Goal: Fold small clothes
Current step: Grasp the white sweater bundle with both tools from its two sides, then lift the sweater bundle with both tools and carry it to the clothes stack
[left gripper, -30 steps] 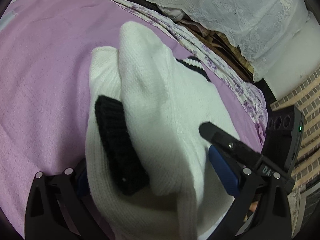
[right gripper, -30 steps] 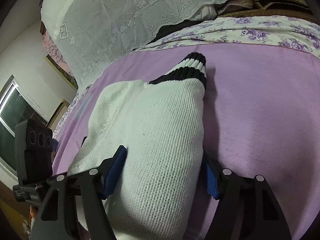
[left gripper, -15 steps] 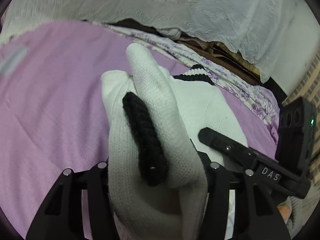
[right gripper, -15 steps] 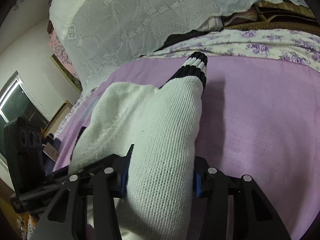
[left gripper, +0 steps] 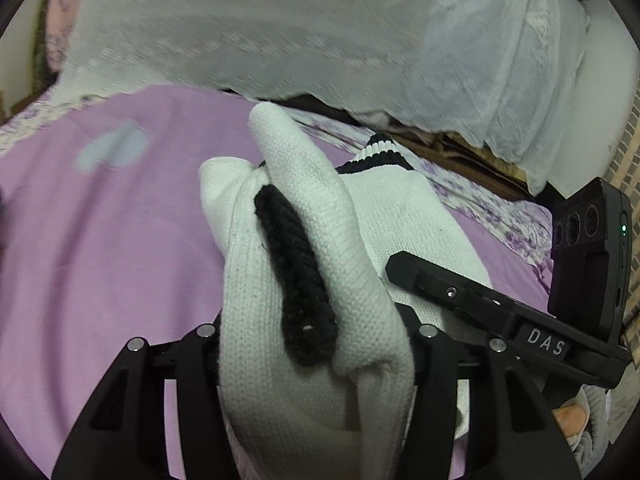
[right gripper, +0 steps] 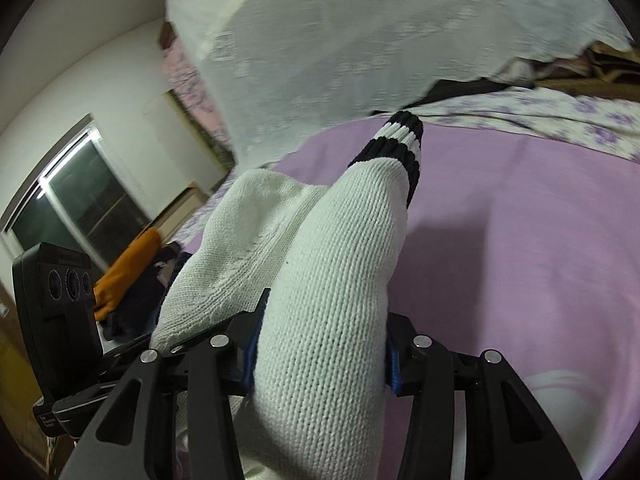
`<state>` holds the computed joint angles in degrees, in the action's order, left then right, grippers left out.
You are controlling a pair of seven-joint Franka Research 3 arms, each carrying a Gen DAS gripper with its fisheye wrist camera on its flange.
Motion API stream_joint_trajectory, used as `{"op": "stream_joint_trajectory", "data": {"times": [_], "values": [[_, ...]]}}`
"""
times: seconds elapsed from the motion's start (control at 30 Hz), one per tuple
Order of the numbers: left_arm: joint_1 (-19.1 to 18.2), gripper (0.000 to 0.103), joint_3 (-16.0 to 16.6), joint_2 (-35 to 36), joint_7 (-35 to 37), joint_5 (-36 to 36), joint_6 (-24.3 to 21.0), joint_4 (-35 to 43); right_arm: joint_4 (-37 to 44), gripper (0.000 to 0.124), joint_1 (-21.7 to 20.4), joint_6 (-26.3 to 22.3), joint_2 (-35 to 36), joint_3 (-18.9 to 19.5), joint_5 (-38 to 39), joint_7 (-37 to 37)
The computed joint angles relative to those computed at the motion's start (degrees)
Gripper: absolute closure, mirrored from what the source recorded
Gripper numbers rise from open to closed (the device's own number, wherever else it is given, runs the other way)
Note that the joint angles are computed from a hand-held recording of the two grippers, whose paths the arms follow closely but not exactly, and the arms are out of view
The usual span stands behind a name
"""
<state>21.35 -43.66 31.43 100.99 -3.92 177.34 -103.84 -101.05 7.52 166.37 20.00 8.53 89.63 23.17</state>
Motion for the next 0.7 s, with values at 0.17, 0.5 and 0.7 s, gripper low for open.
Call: {"op": "stream_joint_trajectory", "data": {"times": [0.17, 0.5, 0.7], "values": [[11.66, 0.051, -6.27, -6.55, -0.43, -1.57, 3.25, -8.93, 2.22, 0.076, 2.65, -1.19, 0.8, 1.87, -3.78, 2.67], [34.39, 0.051, -20.22, -10.59, -1.71, 0.18, 5.17, -15.1, 12.13, 0.076, 6.62, -2.25, 6.26, 5.3, -17.03, 12.91], [36.63, 0.051, -19.97, -8.57, -4.43, 3.85, 3.17, -10.58, 21.8, 0.076, 8.29, -3.41, 11.84, 5.37, -28.85, 23.61]]}}
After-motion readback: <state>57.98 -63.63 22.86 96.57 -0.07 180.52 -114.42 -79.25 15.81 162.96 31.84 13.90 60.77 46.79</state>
